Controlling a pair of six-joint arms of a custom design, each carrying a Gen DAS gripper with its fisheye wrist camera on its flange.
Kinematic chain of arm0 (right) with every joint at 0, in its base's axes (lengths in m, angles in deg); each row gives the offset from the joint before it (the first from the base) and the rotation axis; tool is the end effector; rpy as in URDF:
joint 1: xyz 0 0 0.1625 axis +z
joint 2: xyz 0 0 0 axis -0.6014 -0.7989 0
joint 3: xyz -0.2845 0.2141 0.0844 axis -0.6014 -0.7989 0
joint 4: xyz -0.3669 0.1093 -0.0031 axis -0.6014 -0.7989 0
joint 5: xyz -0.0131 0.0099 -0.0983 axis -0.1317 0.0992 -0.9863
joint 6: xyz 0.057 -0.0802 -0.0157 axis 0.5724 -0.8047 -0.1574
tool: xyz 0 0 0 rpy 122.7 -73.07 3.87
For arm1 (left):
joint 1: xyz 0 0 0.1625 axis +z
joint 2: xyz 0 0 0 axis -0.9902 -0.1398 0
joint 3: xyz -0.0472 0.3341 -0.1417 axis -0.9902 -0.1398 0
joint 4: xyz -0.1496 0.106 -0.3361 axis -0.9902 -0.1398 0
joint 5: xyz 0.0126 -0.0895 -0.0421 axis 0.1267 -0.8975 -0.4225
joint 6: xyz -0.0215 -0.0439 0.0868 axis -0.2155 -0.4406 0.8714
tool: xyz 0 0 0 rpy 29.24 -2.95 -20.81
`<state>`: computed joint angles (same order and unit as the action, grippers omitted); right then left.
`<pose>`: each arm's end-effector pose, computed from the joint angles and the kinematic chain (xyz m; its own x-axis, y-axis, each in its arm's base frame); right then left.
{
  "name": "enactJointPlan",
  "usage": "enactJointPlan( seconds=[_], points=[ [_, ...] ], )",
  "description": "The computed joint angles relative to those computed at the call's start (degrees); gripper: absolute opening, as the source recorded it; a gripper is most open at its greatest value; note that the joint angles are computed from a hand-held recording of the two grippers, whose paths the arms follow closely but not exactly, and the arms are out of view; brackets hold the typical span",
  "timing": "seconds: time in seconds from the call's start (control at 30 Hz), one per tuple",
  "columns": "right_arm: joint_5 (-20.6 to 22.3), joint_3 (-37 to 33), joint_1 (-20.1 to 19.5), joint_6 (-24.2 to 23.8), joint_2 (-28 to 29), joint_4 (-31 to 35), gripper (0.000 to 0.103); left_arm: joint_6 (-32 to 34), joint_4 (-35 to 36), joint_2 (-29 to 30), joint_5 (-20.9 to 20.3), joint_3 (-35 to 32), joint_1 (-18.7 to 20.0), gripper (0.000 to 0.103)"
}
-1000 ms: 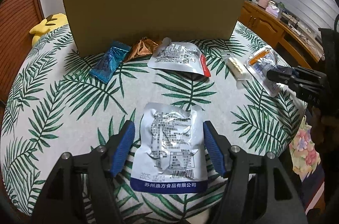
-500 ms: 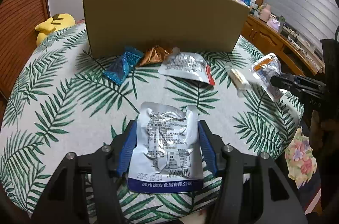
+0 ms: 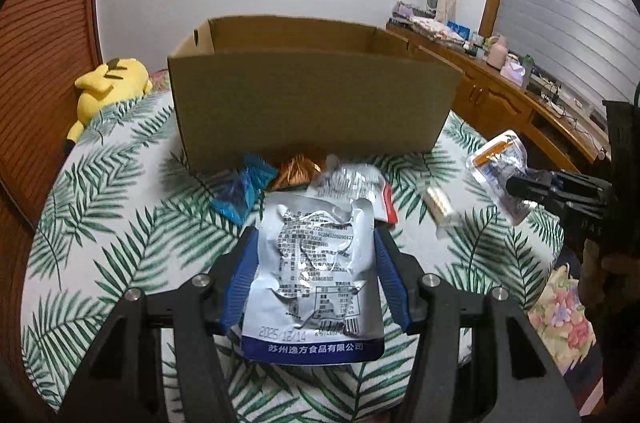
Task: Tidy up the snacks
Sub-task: 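Lift both pouches and carry them over the box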
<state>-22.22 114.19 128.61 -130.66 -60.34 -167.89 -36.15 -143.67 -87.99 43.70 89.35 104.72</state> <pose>0.1378 -0.4462 0.1944 -0.5929 -0.6469 0.4795 -0.8024 0.5254 -0.2832 -0.2448 -0.3406 0.0847 -0.7943 -0.0649 -0.6041 0.4229 0.6549 -0.6263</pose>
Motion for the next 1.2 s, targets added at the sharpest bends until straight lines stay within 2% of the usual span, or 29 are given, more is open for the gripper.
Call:
enactJointPlan(
  seconds=[0.27, 0.67, 0.83, 1.2],
  points=[
    [0.02, -0.38, 1.61, 0.64, 0.01, 0.09, 0.022, 3.70, -3.57, 0.25, 2.10, -0.64, 0.92, 0.056],
    [-2.53, -0.88, 4.92, 1.50, -0.37, -1.17, 0.022, 11.67, -9.27, 0.17, 3.38, -1.84, 1.38, 0.056],
    [-2.54, -2.84, 7.14, 1.80, 0.59, -2.06, 0.022, 17.98, -13.29, 0.59, 4.71, -3.65, 2.55, 0.056],
    [-2.60, -11.69, 11.80, 2.91, 6.94, -2.76, 0.022, 38.92, -28.39, 5.42, 5.53, -11.79, 7.16, 0.056]
  ],
)
